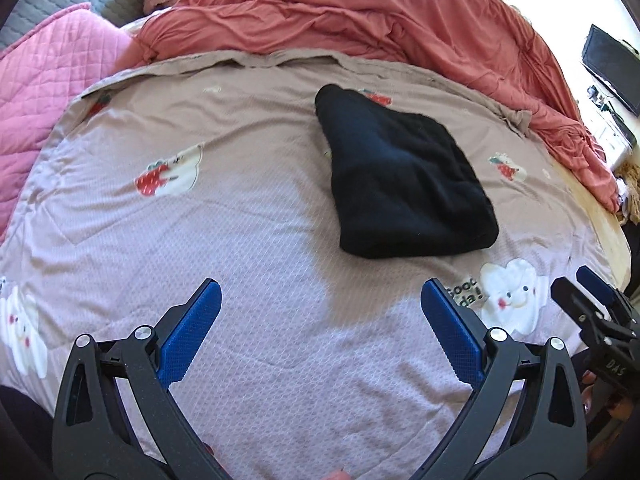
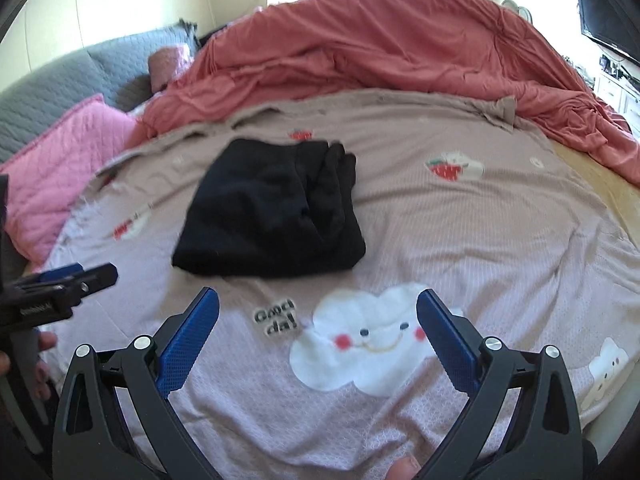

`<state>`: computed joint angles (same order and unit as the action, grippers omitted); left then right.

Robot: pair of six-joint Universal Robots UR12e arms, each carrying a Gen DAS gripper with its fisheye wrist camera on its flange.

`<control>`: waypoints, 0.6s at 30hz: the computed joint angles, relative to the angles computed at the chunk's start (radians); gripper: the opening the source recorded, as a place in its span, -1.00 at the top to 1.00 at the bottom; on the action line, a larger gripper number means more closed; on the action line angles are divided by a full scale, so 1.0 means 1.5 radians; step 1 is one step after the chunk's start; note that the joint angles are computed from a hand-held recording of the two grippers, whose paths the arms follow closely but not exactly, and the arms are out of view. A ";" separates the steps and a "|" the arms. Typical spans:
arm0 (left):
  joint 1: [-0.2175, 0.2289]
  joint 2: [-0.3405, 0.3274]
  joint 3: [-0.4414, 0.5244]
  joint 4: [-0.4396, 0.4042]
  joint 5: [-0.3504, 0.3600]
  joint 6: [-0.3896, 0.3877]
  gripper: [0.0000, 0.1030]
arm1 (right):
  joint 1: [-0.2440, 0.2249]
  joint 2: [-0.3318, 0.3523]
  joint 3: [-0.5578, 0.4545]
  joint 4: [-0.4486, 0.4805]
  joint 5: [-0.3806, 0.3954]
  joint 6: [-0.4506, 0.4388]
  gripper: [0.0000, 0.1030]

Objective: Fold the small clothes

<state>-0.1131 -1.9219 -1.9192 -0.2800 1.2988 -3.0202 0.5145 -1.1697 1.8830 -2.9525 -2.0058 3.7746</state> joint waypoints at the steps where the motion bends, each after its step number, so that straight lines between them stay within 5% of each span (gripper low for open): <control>1: 0.001 0.000 0.000 -0.002 -0.003 -0.003 -0.82 | 0.000 0.001 -0.002 0.001 0.000 -0.003 -0.91; 18: -0.001 0.002 -0.002 -0.005 0.002 0.004 -0.82 | -0.003 0.006 -0.003 0.016 0.001 -0.008 -0.91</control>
<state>-0.1141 -1.9191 -1.9224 -0.2873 1.3013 -3.0146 0.5094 -1.1609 1.8779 -2.9286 -2.0048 3.7624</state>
